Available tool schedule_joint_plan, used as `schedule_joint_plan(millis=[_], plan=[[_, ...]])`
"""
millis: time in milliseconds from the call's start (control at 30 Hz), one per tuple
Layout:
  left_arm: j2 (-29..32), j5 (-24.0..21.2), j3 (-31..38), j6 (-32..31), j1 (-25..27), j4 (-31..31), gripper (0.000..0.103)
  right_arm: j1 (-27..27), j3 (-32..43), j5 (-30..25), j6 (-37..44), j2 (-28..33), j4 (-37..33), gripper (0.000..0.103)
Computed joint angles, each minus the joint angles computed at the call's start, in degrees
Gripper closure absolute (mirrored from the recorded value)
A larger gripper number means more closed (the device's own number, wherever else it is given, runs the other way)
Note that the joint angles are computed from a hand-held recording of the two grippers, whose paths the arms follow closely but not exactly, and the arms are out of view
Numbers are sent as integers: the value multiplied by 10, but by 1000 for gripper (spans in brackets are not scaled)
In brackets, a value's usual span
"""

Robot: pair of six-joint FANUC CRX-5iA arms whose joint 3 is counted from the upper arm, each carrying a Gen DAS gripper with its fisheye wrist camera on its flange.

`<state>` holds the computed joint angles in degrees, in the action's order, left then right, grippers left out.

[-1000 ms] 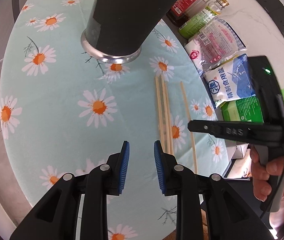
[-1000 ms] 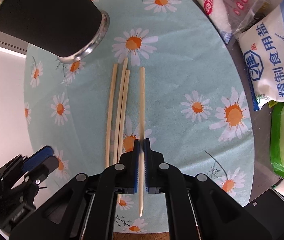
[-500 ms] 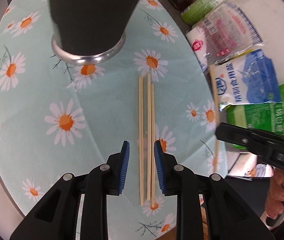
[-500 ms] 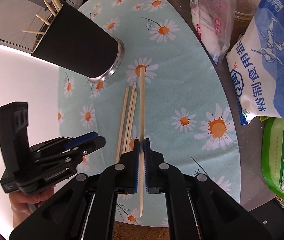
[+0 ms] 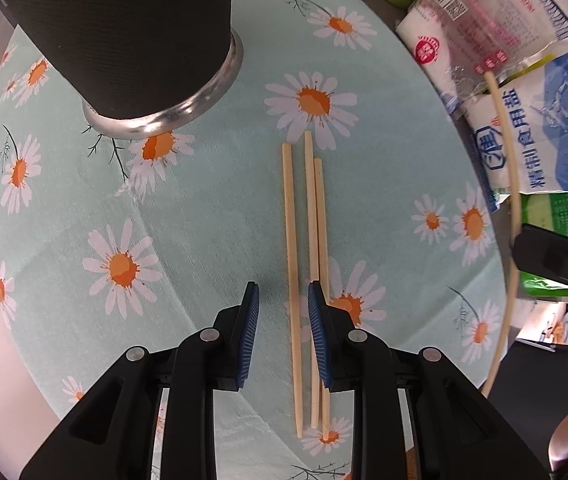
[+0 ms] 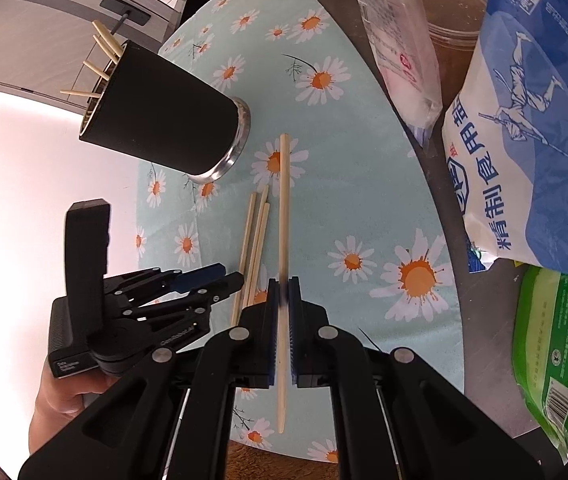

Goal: Organize utensils
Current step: 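Grasp a chopstick with the left tool while the right tool holds its chopstick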

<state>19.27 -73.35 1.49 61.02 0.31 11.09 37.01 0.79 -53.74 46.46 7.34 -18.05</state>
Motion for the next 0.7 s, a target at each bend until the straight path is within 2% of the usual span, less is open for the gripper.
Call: schedule_joint_plan(millis=[267,400,700], plan=[[5,10,15,33,-32,-41,79,-5,-4,8,15,-6,-2,97],[5,17,21,64,-66,-69,80,-12,-3,10,28,-10,-17,97],[-5,29,17,100,-88,-96,98,-18,-2,20,54,-9,-44,97]])
